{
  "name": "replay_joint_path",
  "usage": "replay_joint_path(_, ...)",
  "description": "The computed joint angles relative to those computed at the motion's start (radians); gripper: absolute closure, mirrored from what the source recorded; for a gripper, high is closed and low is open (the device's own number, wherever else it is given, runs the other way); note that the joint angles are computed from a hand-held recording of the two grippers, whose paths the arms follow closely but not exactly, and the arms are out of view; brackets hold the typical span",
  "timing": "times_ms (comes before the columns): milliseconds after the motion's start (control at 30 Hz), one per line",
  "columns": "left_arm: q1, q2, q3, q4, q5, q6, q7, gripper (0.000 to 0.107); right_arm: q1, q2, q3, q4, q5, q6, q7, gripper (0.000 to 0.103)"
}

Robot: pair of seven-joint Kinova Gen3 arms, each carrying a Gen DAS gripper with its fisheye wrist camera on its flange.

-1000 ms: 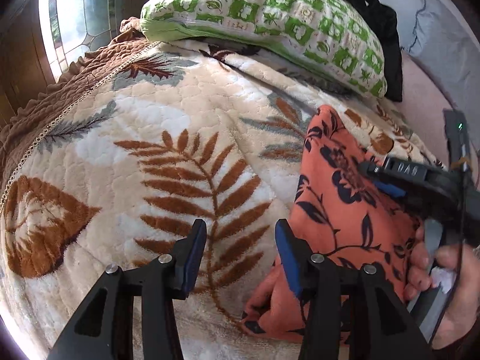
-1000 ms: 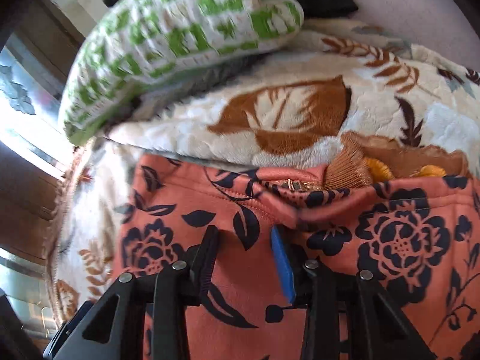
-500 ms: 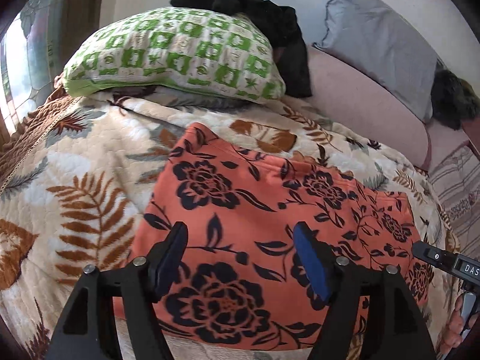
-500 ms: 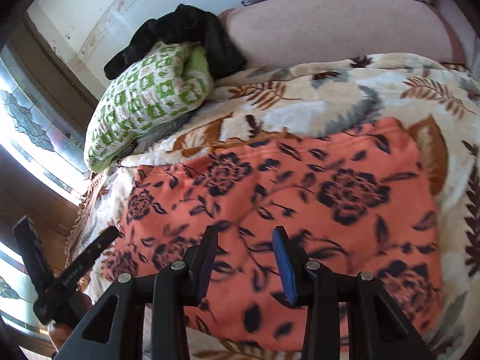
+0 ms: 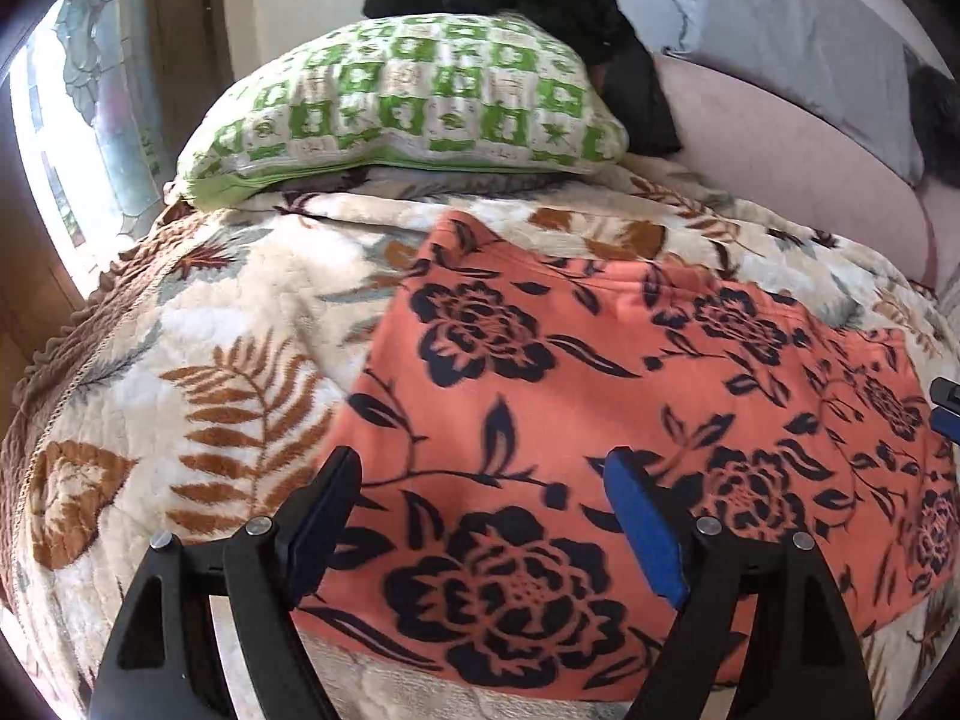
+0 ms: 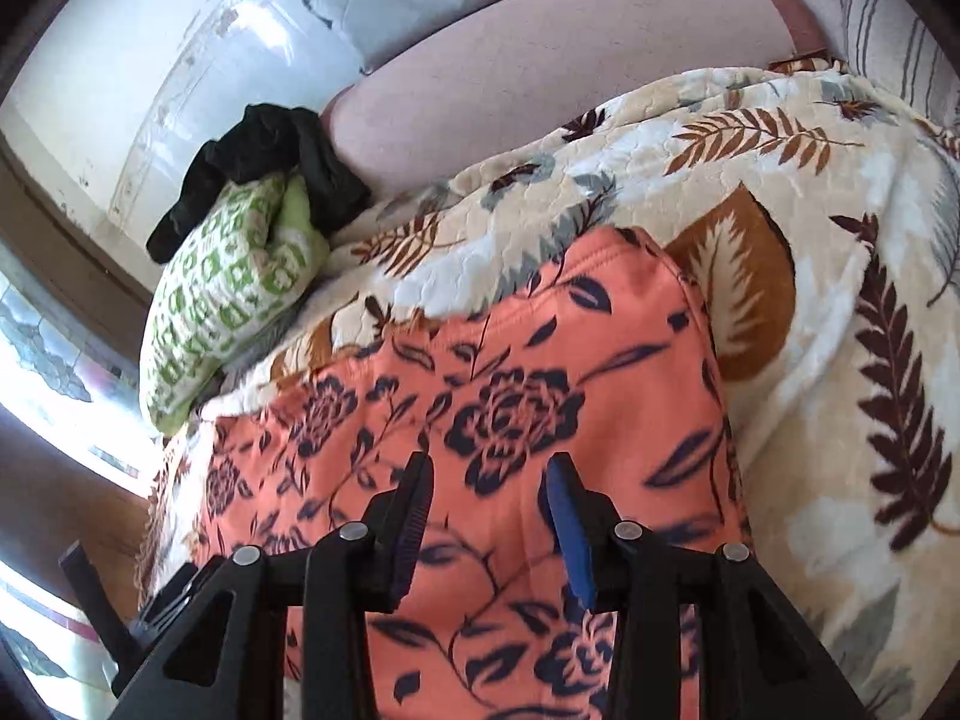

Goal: Fold small clothes

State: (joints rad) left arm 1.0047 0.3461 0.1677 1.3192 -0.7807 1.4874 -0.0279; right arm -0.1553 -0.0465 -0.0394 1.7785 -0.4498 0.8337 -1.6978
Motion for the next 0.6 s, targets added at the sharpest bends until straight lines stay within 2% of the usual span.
replay_joint_path(67,-0.023,0.022,-0.022,-0.01,0.056,0.055,-0.02,0.023,0.015,0.091,0.023,-0.046,-0.026,0.002,0.012,0.06)
replay_joint_path(100,-0.053,0.028,-0.008,-0.005,0.079,0.057,-0.016,0.019,0.009,0.137,0.042,-0.062,-0.031,-0.004,0.0,0.06)
replay_joint_path(133,-0.078,0.021,0.009,0.007,0.087,0.044,0.005,0.017,0.021,0.184,0.043,-0.07,-0.051,-0.016,-0.002,0.06)
replay_joint_path(200,-0.09,0.003,-0.002,0.031,0.097,0.012,0.025,0.012,0.097,0.222,0.001,-0.048,-0.129,-0.084,0.02,0.061)
replay_joint_path(267,-0.093,0.0,0.002,0.025,0.087,0.014,0.011,0.012,0.134,0.22,-0.023,-0.035,-0.167,-0.118,0.013,0.061)
replay_joint_path(367,-0.044,-0.026,0.0,0.05,-0.001,0.003,0.071,0.013,0.108,0.158,-0.02,-0.024,-0.157,-0.142,0.005,0.06)
replay_joint_path(400,-0.039,-0.043,0.007,0.064,-0.02,-0.023,0.09,0.013,0.119,0.139,-0.045,-0.029,-0.157,-0.125,0.032,0.06)
replay_joint_path(467,-0.059,-0.074,0.04,0.09,-0.022,-0.103,0.095,0.013,0.085,0.119,-0.048,-0.052,-0.117,-0.055,0.037,0.06)
replay_joint_path(533,-0.071,-0.076,0.061,0.089,0.006,-0.164,0.052,0.013,0.071,0.092,-0.069,-0.038,-0.104,-0.02,0.025,0.06)
replay_joint_path(600,-0.12,-0.041,0.11,0.054,0.079,-0.174,-0.029,0.013,0.021,0.088,-0.062,-0.03,-0.045,0.041,-0.038,0.059)
